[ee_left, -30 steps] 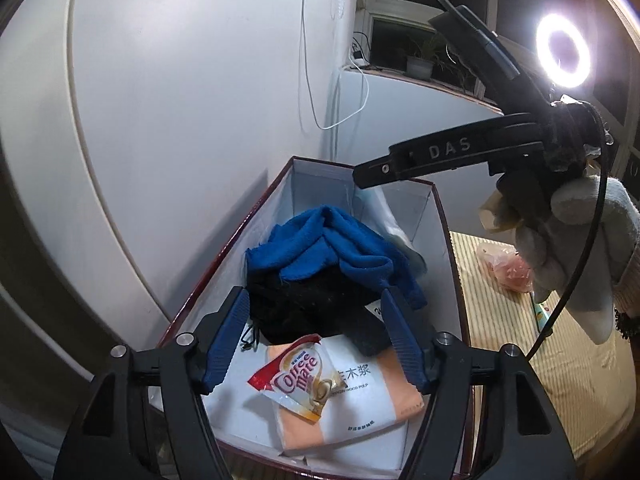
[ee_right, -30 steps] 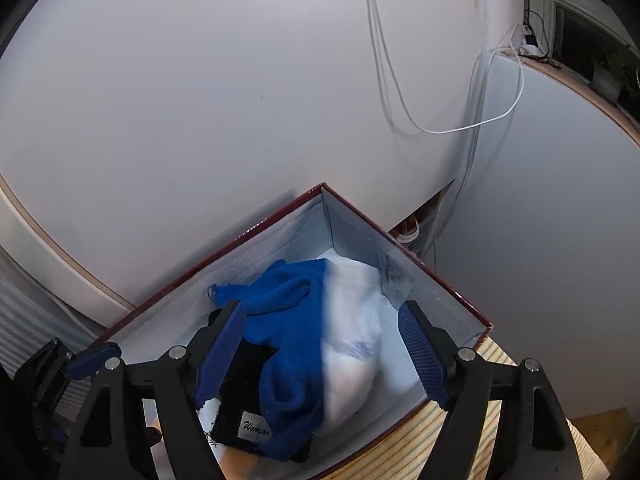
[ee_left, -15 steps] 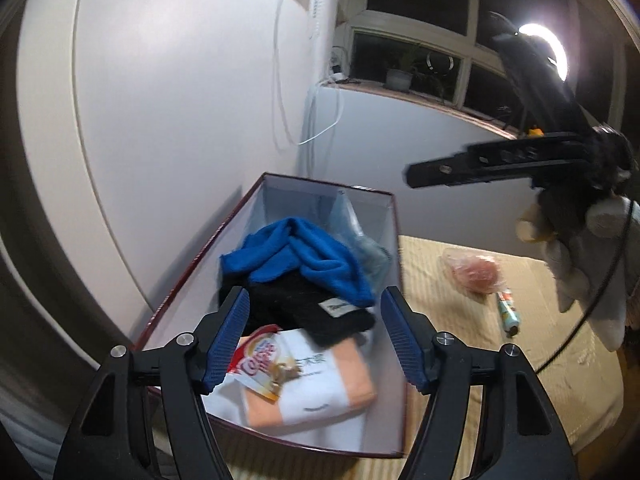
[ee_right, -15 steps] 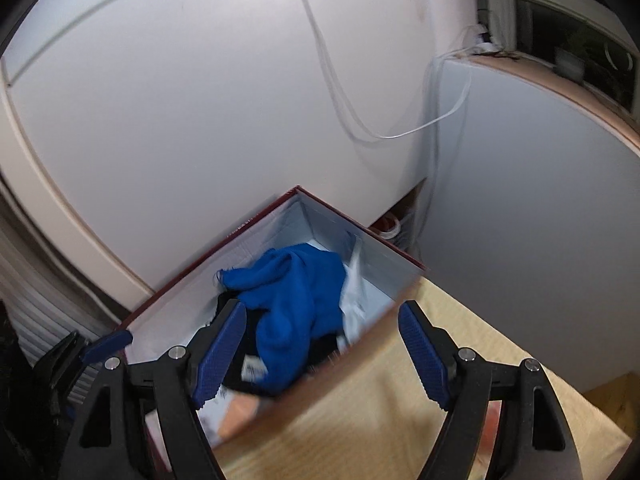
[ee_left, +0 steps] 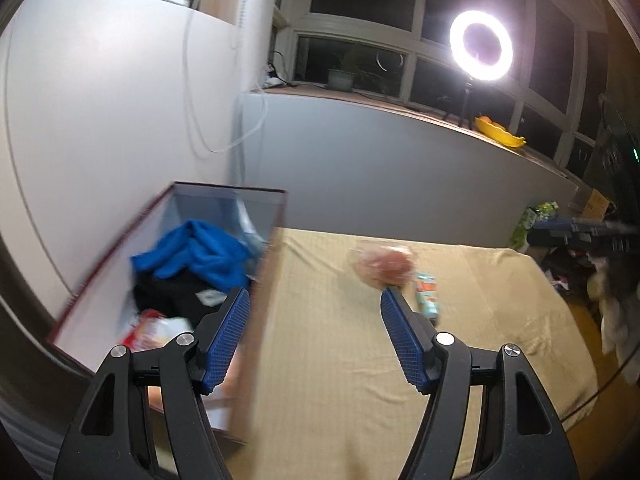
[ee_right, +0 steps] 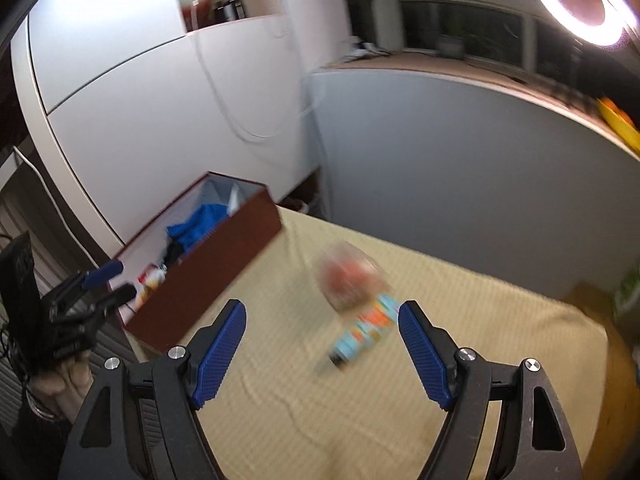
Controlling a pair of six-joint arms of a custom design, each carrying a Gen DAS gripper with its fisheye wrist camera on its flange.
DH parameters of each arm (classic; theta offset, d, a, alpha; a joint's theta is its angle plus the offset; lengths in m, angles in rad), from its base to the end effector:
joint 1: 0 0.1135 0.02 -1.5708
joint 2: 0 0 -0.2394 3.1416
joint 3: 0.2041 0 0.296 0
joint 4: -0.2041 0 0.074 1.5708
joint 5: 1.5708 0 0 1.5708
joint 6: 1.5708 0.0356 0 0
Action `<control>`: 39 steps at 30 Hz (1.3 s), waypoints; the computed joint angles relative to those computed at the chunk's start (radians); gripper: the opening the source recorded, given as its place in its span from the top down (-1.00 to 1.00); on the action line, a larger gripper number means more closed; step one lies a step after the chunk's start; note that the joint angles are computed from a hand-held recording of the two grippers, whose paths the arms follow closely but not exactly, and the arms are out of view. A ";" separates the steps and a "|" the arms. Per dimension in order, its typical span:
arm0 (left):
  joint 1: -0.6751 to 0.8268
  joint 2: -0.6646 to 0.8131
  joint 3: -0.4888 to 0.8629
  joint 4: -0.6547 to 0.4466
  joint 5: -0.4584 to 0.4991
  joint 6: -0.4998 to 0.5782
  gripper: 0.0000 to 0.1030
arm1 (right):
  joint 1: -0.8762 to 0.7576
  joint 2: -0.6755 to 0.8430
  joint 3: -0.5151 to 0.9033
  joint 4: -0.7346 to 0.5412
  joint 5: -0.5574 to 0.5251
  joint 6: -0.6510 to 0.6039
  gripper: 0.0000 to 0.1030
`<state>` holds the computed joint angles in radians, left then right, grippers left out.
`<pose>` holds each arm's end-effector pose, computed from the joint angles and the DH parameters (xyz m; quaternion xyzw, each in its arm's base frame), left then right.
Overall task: Organize soft objects
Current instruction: 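Open both tools over the shoebox and withdraw them toward the bed, then close the left tool on the bagged pink item while the right tool closes on the hand-cream tube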
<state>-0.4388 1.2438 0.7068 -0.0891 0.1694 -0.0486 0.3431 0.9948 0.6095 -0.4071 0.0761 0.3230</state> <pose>0.2792 -0.1377 0.1796 0.2098 0.8630 -0.1825 0.4218 0.2435 0.0841 0.1830 0.0051 0.9246 0.0907 0.3698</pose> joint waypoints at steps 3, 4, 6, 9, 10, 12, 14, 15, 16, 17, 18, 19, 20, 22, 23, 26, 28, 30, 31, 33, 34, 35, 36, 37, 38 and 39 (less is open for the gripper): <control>-0.085 0.019 0.018 -0.011 -0.055 -0.047 -0.32 | -0.069 -0.204 -0.138 -0.074 -0.044 -0.023 -0.46; -0.119 0.039 0.037 -0.017 -0.078 -0.061 -0.32 | -0.085 -0.258 -0.170 -0.098 -0.054 -0.028 -0.46; -0.167 0.078 0.075 -0.032 -0.109 -0.086 -0.32 | -0.151 -0.395 -0.243 -0.166 -0.100 -0.056 -0.46; -0.237 0.160 0.168 -0.057 -0.174 -0.098 -0.32 | -0.269 -0.577 -0.322 -0.279 -0.202 -0.112 -0.46; -0.255 0.199 0.211 -0.068 -0.191 -0.099 -0.32 | -0.304 -0.630 -0.344 -0.313 -0.228 -0.130 -0.46; -0.266 0.265 0.283 -0.085 -0.177 -0.116 -0.32 | -0.381 -0.709 -0.376 -0.374 -0.279 -0.167 -0.46; -0.279 0.351 0.377 -0.108 -0.168 -0.111 -0.32 | -0.479 -0.770 -0.397 -0.438 -0.351 -0.215 -0.46; -0.290 0.407 0.436 -0.118 -0.186 -0.105 -0.32 | -0.494 -0.778 -0.401 -0.446 -0.360 -0.219 -0.46; -0.300 0.447 0.477 -0.123 -0.196 -0.102 -0.32 | -0.515 -0.797 -0.407 -0.464 -0.370 -0.224 -0.46; -0.309 0.504 0.537 -0.141 -0.200 -0.092 -0.32 | -0.543 -0.820 -0.412 -0.488 -0.384 -0.237 -0.46; -0.317 0.574 0.613 -0.169 -0.206 -0.083 -0.32 | -0.564 -0.847 -0.418 -0.509 -0.394 -0.247 -0.46; -0.320 0.618 0.658 -0.183 -0.211 -0.079 -0.32 | -0.578 -0.866 -0.421 -0.522 -0.401 -0.254 -0.46; -0.326 0.699 0.747 -0.220 -0.210 -0.065 -0.32 | -0.595 -0.897 -0.428 -0.543 -0.409 -0.262 -0.46; -0.325 0.819 0.881 -0.278 -0.200 -0.051 -0.32 | -0.603 -0.934 -0.447 -0.550 -0.402 -0.245 -0.46; -0.323 0.862 0.933 -0.300 -0.204 -0.043 -0.32 | -0.607 -0.940 -0.457 -0.548 -0.401 -0.234 -0.46; -0.318 1.010 1.105 -0.361 -0.242 -0.020 -0.32 | -0.590 -0.889 -0.486 -0.482 -0.379 -0.196 -0.46; -0.310 1.093 1.201 -0.403 -0.246 -0.004 -0.32 | -0.560 -0.803 -0.493 -0.398 -0.347 -0.167 -0.46; -0.308 1.167 1.297 -0.459 -0.247 0.013 -0.32 | -0.551 -0.677 -0.488 -0.291 -0.348 -0.140 -0.46; -0.309 1.207 1.348 -0.489 -0.259 0.023 -0.32 | -0.545 -0.610 -0.482 -0.238 -0.352 -0.124 -0.46; -0.309 1.252 1.406 -0.519 -0.278 0.036 -0.32 | -0.523 -0.504 -0.464 -0.163 -0.346 -0.103 -0.46; -0.310 1.273 1.436 -0.536 -0.282 0.038 -0.32 | -0.500 -0.463 -0.453 -0.135 -0.333 -0.091 -0.46; -0.308 1.280 1.443 -0.542 -0.283 0.041 -0.32 | -0.488 -0.444 -0.448 -0.122 -0.323 -0.086 -0.46; -0.306 1.279 1.434 -0.541 -0.283 0.043 -0.32 | -0.468 -0.428 -0.443 -0.109 -0.309 -0.077 -0.46; -0.304 1.275 1.421 -0.535 -0.285 0.046 -0.32 | -0.455 -0.421 -0.439 -0.103 -0.303 -0.072 -0.46; -0.300 1.257 1.384 -0.518 -0.290 0.055 -0.32 | -0.443 -0.414 -0.433 -0.101 -0.298 -0.066 -0.46; -0.296 1.234 1.341 -0.495 -0.291 0.060 -0.32 | -0.432 -0.413 -0.431 -0.100 -0.293 -0.064 -0.46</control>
<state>-0.7344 2.4774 2.0478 -0.5839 -0.1216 0.0115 -0.0891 0.5818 0.1788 -0.5076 -0.2167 0.2585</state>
